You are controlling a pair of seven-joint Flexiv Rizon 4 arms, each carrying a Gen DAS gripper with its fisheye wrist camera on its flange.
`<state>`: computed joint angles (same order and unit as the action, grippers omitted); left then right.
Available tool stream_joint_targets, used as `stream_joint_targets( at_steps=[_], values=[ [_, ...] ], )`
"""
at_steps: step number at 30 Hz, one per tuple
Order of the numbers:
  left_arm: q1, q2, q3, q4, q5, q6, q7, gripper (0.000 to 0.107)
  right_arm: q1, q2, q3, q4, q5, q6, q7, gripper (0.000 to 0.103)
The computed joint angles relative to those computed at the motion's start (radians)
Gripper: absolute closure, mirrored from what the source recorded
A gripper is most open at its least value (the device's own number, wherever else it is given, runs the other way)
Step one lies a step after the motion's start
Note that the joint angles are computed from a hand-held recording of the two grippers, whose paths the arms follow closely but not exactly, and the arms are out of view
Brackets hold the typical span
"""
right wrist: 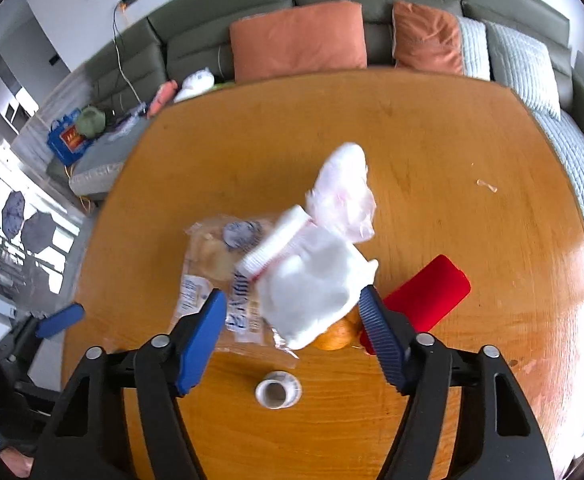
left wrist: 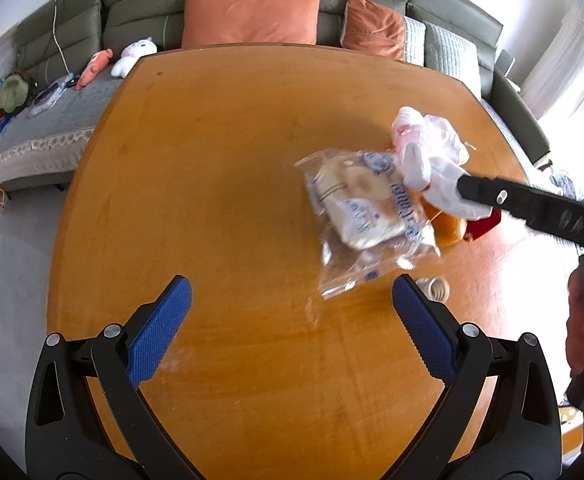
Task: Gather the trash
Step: 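Grasp the white tissue with the right tool while the left tool grasps the bread bag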
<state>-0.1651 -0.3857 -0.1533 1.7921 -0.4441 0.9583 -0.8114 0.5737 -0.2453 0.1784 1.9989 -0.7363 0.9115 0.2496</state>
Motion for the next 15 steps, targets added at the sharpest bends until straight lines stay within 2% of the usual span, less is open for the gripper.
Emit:
stream_joint_targets(
  at_steps=[2,3,5,7,9,15],
  values=[
    [-0.016,-0.013,0.005,-0.020,0.021,-0.008,-0.033,0.010,-0.007,-0.018,0.006,-0.011,0.034,0.003,-0.042,0.038],
    [-0.022,-0.021,0.007,-0.031,0.033,-0.013,-0.046,0.010,-0.008,-0.025,0.007,-0.016,0.048,0.003,-0.059,0.043],
    [-0.033,-0.031,0.009,-0.050,0.054,-0.023,-0.069,0.010,-0.009,-0.040,0.010,-0.032,0.087,-0.018,-0.103,0.059],
    [-0.038,-0.039,0.008,-0.065,0.069,-0.033,-0.081,0.010,-0.006,-0.031,-0.003,-0.019,0.067,-0.014,-0.102,0.085],
    [-0.044,-0.048,0.008,-0.081,0.083,-0.038,-0.093,0.010,-0.016,-0.014,-0.014,0.015,0.043,0.062,-0.069,0.088],
    [-0.070,-0.088,0.008,-0.148,0.120,-0.067,-0.147,0.010,-0.035,0.065,-0.044,0.088,-0.159,0.146,0.126,0.088]
  ],
)
